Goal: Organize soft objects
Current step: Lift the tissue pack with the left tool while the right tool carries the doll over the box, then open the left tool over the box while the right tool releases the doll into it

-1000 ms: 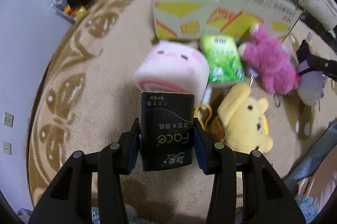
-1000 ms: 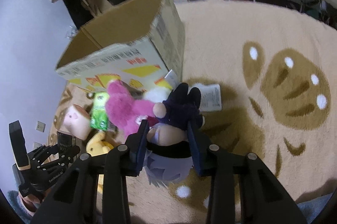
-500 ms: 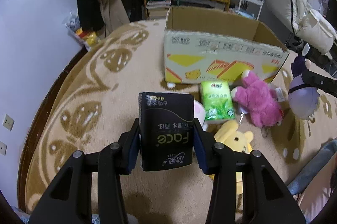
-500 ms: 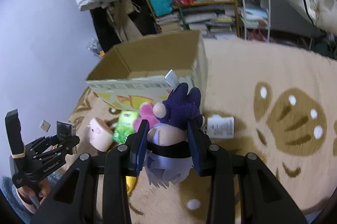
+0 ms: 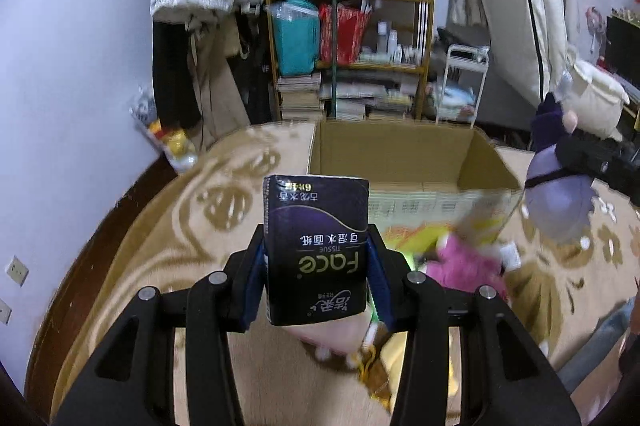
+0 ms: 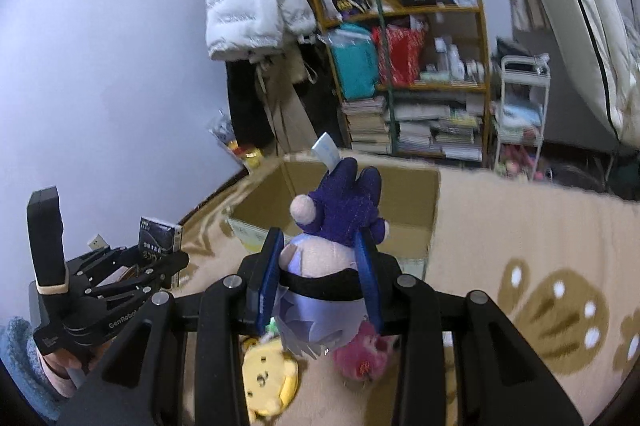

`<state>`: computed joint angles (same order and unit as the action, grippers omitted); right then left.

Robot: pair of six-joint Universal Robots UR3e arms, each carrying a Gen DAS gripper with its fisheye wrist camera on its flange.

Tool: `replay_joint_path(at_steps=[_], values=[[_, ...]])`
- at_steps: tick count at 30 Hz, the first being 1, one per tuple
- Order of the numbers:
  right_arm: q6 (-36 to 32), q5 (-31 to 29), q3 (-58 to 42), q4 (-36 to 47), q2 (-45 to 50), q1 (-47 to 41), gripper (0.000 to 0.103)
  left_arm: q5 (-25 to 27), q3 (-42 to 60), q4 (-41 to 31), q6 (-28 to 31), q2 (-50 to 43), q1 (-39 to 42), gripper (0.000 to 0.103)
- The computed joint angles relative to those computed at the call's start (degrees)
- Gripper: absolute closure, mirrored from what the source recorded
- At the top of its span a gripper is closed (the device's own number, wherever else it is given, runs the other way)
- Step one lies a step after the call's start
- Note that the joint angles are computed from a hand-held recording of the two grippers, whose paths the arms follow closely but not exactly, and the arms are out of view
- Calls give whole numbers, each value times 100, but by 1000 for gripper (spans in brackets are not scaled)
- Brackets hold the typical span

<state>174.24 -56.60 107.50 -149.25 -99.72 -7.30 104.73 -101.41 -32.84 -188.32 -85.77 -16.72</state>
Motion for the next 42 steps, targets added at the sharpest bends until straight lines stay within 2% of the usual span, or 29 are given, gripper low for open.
replay_joint_path(at_steps=[7, 18, 21, 26, 32, 40, 42], values=[[100, -117, -610, -135, 766, 128, 65, -54, 1272, 27, 134, -951, 70, 59], [280, -243, -1297, -578, 1703, 135, 65, -268, 2465, 27, 434, -2218, 158, 59], [318, -299, -1412, -649, 1858, 171, 65, -302, 2636, 130, 546, -2514, 151, 59], [239, -353, -1604, -620, 2059, 196, 64, -439, 2969, -27, 405, -2842, 211, 59], [144, -447, -2025, -488, 2594, 255, 64, -385, 3190, -269, 320, -3107, 206, 58], [-147, -712, -1914, -566, 2717, 362, 61, -184, 3130, -326, 405, -3170, 130, 58], [-160, -734, -1908, -546, 2732, 357, 60, -112, 3071, -276, 414, -3132, 116, 55]])
